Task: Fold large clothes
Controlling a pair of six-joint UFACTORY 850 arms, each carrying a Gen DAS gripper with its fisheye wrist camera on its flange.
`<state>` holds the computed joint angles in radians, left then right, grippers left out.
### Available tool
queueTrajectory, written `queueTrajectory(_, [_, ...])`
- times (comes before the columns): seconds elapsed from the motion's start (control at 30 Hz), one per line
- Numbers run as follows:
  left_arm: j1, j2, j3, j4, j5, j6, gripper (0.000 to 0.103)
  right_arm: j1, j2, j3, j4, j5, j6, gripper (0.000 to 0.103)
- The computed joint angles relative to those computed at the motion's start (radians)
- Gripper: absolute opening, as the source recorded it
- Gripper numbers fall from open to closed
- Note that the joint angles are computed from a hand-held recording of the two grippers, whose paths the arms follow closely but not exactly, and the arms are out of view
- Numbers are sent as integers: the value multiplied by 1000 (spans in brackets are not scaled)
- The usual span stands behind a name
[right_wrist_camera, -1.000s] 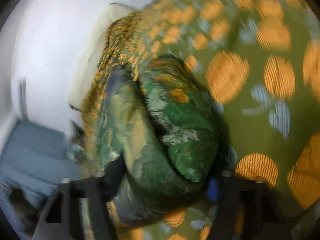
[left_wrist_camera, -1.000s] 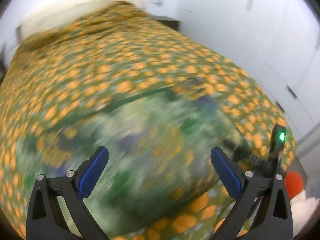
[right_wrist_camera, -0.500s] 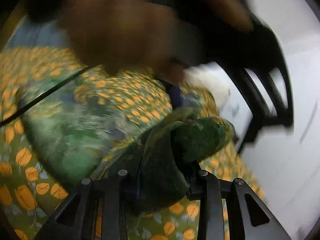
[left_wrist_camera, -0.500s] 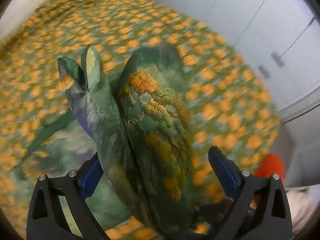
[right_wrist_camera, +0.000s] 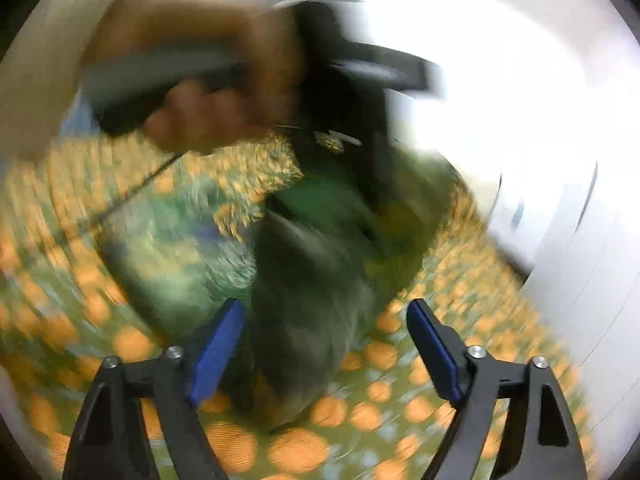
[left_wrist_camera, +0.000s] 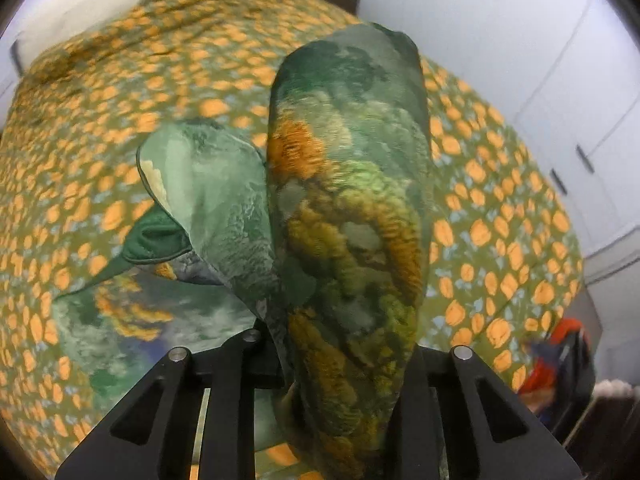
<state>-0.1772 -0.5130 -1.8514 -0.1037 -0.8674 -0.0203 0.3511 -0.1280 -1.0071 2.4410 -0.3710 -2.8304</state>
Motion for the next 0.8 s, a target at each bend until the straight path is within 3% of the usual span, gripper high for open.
queueTrajectory(0.23, [199,192,295,-135,127,81,23,-70,-43,-108,-567,-42,733,86])
queueTrajectory(0.43, [362,280,534,-321,231,193,24,-11,-194,-335,-989,-90,1235,76])
queueTrajectory(0.63, [470,278,651,-658,257,476,27,100,-410,-626,-1311,-194,1545,69])
queueTrajectory(0.73, [497,237,645,-787,233,595,34,142,-512,-718,-1328,-276,1548,69])
queueTrajectory(0.8, [516,204,647,-860,227,638,39,184,-581,-764,-1451,-253,1622,69])
